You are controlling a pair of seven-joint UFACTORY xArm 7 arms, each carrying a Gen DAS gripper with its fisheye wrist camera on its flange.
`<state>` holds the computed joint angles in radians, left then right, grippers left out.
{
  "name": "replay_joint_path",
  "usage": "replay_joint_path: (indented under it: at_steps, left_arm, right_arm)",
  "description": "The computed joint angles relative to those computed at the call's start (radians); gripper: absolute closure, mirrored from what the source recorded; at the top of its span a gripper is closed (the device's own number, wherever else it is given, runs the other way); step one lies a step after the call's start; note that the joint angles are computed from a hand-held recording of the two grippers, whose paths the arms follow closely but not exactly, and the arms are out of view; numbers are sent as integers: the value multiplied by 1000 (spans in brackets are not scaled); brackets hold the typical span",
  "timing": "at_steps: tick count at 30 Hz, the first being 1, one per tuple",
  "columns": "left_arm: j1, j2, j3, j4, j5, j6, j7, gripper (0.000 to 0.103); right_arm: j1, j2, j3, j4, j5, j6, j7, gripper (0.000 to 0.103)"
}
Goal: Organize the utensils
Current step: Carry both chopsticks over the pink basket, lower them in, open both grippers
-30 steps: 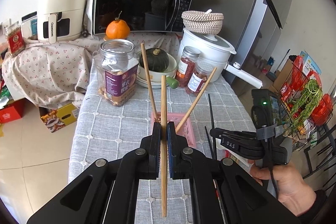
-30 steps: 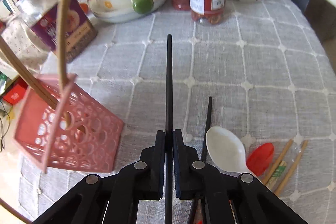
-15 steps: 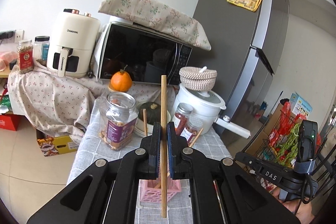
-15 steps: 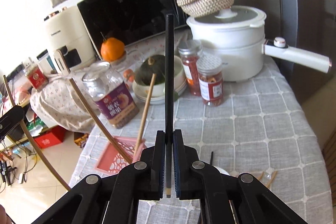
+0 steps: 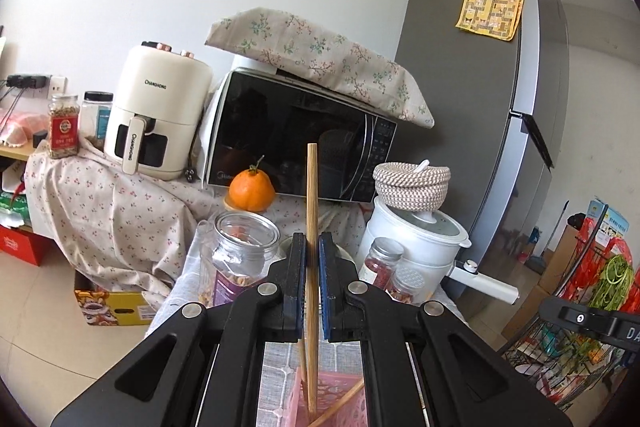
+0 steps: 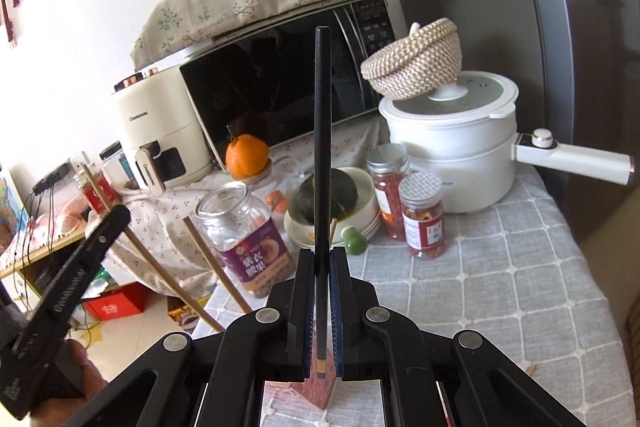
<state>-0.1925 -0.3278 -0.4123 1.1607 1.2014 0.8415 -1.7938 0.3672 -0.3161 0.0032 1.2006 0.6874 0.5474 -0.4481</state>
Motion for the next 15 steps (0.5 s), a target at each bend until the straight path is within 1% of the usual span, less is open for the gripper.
replay_joint_path:
  at_steps: [3, 6, 10, 13, 14, 15]
  left_arm:
    - [-2, 36, 7, 8, -8, 7, 2, 97]
    - [-22, 74, 37, 22, -48, -11, 46, 97]
    - [-59, 110, 100, 44, -223, -71, 167, 96]
    - [-72, 111, 105, 57, -310, -40, 231, 93]
    - [-75, 107, 104, 60, -332, -29, 248, 90]
    - [-79, 101, 104, 62, -359, -14, 272, 85]
  right_arm:
    - [7, 3, -6, 3, 23, -4, -12, 98]
    - [16, 6, -15, 7, 58, -7, -36, 98]
    - [26, 11, -20, 15, 108, -2, -68, 98]
    - [24, 22, -11, 23, 120, 3, -73, 98]
    - [23, 25, -8, 25, 125, 3, -75, 98]
    - [23, 28, -4, 27, 127, 2, -75, 98]
